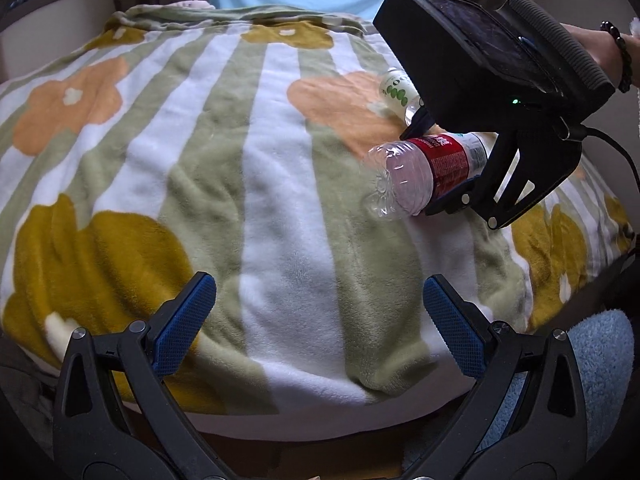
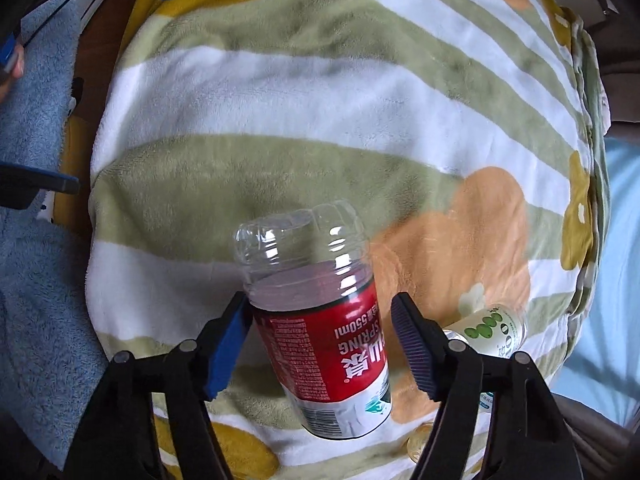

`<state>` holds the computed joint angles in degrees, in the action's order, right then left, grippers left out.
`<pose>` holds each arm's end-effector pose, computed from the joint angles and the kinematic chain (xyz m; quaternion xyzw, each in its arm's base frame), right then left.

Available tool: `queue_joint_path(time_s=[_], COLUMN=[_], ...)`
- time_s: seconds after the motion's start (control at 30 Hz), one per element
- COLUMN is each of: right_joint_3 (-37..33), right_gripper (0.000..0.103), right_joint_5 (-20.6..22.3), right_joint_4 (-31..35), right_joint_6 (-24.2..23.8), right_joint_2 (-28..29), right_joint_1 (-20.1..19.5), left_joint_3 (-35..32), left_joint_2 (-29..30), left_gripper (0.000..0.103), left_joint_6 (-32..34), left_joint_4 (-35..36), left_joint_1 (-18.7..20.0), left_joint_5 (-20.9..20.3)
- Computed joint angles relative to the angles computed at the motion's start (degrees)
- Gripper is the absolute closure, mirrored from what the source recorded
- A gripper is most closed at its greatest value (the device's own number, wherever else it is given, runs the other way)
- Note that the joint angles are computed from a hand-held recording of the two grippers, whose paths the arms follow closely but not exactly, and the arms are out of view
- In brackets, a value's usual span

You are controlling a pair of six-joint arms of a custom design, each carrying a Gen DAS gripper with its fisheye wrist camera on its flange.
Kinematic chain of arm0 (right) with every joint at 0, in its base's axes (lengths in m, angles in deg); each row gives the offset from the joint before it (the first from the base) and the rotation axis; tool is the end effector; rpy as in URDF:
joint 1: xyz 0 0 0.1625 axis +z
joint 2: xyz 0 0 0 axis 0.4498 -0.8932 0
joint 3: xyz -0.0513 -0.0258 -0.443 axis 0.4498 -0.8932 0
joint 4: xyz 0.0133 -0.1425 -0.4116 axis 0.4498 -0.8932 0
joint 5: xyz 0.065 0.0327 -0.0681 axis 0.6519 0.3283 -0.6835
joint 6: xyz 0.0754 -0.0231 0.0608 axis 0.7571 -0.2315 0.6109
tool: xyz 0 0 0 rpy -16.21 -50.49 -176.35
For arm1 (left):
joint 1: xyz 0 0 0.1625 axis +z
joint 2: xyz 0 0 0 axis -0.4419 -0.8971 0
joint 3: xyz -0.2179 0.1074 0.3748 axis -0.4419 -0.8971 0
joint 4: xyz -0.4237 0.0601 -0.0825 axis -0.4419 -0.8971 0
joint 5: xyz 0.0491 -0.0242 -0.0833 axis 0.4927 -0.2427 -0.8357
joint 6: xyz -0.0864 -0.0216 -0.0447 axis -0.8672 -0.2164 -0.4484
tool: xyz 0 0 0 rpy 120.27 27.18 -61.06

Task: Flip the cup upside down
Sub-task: 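Lift the red-labelled bottle with the right tool and rotate it neck-down, then lower the inverted bottle onto the blanket with the right tool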

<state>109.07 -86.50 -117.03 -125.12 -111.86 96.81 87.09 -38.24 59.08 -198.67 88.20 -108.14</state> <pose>0.3428 -0.4204 -0.1140 0.6514 -0.6010 -0.2037 0.4159 0.0342 -0.3458 0.2196 0.2139 0.9019 -0.2685 0.2621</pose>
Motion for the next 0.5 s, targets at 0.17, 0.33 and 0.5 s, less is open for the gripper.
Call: queue_joint_path(time_s=[0.17, 0.33, 0.5], right_joint_3=[-4.84, -11.76, -14.89], right_gripper=[0.043, 0.043, 0.043], right_joint_5=[3.06, 9.12, 13.27], right_joint_4=[11.51, 24.31, 28.44], right_joint_6=[15.53, 40.57, 53.79], right_joint_2=[-1.00, -2.50, -2.64], right_joint_1=[-1.09, -4.31, -6.66], left_joint_3=[-0.12, -0.11, 0.24], left_joint_2=[0.01, -0.20, -0.38], left_gripper=[0.000, 0.000, 0.000], left_joint_6=[0.30, 0.20, 0.27], left_joint_4=[-0.09, 0.36, 0.23], left_joint_1=[0.25, 0.19, -0.38], left_joint_5=[-0.57, -1.12, -1.01])
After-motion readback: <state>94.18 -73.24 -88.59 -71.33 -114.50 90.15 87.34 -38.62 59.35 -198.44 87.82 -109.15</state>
